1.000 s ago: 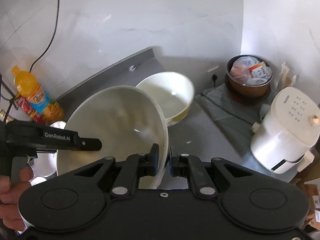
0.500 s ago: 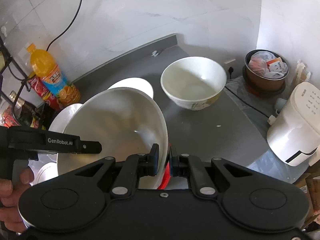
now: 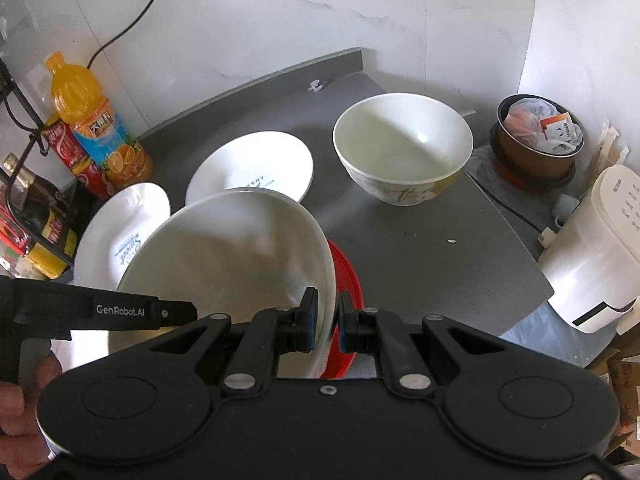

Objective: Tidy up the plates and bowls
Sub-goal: 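Lift the white bowl with both grippers and lower it into the red bowl, then open both grippers and withdraw from the nested bowls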

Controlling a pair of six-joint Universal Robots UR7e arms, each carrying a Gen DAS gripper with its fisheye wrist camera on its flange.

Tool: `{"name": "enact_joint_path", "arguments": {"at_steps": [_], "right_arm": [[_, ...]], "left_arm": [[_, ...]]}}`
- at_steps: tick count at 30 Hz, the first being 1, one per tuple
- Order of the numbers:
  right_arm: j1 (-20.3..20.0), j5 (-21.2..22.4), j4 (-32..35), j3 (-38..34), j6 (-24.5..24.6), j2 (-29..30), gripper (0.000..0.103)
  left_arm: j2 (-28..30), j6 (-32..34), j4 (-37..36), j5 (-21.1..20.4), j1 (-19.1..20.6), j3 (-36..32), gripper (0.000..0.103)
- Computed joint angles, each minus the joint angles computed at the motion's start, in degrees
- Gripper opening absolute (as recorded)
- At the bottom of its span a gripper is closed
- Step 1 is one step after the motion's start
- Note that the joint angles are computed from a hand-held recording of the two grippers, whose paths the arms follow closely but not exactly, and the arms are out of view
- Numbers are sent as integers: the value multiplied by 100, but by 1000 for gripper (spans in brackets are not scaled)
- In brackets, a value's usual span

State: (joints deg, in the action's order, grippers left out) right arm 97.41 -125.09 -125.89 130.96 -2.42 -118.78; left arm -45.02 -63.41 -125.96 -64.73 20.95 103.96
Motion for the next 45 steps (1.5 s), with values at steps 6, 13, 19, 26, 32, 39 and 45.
{"name": "enact_joint_path", "arguments": {"at_steps": [6, 13, 19, 26, 32, 39, 45], "right_arm": [[-65, -112, -135, 171, -135, 83, 9], [-56, -459, -482, 325, -284, 309, 10], [-62, -523, -742, 314, -415, 497, 10], [-87, -464, -861, 301, -466, 593, 11], [-58, -421, -717, 217, -375, 640, 19], [-7, -384, -877, 209, -444, 480, 20], [-106, -88, -871, 189, -511, 285, 18]], "left_arm": [[97, 65, 54, 26, 104, -41, 13], [210, 115, 138, 102, 202, -131, 13], [276, 165, 346, 73, 260, -311, 13], [160, 245, 429, 330, 171, -387, 17], [69, 129, 657, 555, 180, -454, 17], [39, -65, 764, 651, 165, -471, 19], [60, -240, 836, 683, 123, -538, 20]]}}
